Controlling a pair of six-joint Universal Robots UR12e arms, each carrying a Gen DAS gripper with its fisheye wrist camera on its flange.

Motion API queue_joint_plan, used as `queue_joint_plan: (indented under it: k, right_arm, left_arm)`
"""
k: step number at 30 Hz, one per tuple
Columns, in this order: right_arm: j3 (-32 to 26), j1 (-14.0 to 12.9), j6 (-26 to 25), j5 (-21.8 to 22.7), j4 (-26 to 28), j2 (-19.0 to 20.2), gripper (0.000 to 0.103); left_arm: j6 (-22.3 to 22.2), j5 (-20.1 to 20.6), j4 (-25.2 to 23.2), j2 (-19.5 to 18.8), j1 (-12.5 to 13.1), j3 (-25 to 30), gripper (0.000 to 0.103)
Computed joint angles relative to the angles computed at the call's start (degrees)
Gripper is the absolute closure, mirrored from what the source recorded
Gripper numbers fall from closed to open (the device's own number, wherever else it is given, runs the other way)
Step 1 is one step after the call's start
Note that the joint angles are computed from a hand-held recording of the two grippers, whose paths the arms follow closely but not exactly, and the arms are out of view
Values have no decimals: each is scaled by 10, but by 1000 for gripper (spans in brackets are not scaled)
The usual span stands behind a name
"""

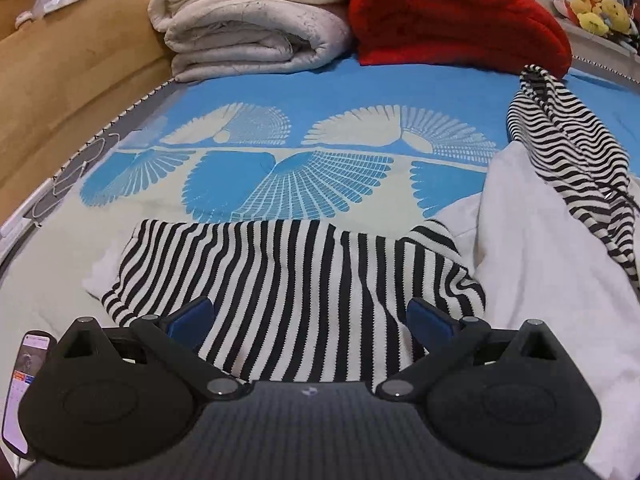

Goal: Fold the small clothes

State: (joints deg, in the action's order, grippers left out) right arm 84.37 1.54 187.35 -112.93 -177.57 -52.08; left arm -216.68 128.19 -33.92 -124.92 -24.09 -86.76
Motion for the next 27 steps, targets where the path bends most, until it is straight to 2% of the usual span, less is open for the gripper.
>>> queue_joint_plan:
  k: [1,2,3,4,6,7,8,9,11,12,13,14,15,16,20,21,22,23,24,25,26,27]
  right_arm:
    - [7,-14,60,-17,16,-1,4]
    - [13,-30,120,-11,44,-5,4]
    - [15,-48,173,20,85,-8,4]
    - [18,-67,202,75,116,-11,6]
    - [25,-91,242,182,135,-11,10]
    - [24,-95,268,210,128,-5,10]
    - [19,-92,280,213,120,2,8]
    - [18,-86,277,193,107,6,4]
    - [5,-77,220,185,99,17,10]
    - [-13,-67,179,167,103,29,46]
    - [-24,-59,140,142,121,32,99]
    - [-26,-61,125,135,127,30,99]
    - [-22,-63,133,112,120,27,100]
    - [-21,-66,151,64,117,25,100]
    - [-6,-76,172,-164,137,22,100]
    - [6,-85,187,-193,153,17,100]
    - [19,-93,203,-197,164,10,99]
    - [38,-103,224,-177,171,-1,97]
    - [54,-113,247,-153,175,-11,83]
    - [73,-118,278,-152,160,-19,55]
    - [83,-117,301,-172,156,-24,38]
    - [91,-114,317,-192,163,-30,17]
  left_arm:
    - [-6,0,-9,-1,0,4,0]
    - [-12,-2,-16,-3,1,7,0]
    - [-17,-4,-20,-4,2,9,0]
    - [-22,-6,-23,-5,2,11,0]
    - [-28,-2,-28,-10,2,18,0]
    - [-29,1,-29,-14,1,22,0]
    - [-31,6,-34,-17,1,26,0]
    - [-34,11,-41,-21,1,31,0]
    - [-31,26,-58,-31,0,41,0]
    - [-33,35,-77,-36,-1,48,0]
    - [-33,41,-88,-40,-1,53,0]
    - [-33,46,-98,-43,-1,56,0]
    - [-35,52,-108,-45,-1,60,0]
    - [-36,55,-113,-46,-1,60,0]
    - [-36,66,-115,-49,-3,62,0]
    - [-34,70,-116,-50,-3,63,0]
    - [-33,73,-120,-53,-4,66,0]
    - [-30,74,-122,-54,-5,67,0]
    - [-24,75,-121,-55,-5,68,0]
    - [-18,79,-120,-56,-7,68,0]
    - [-10,84,-116,-57,-8,67,0]
    - [-2,88,-111,-57,-8,66,0]
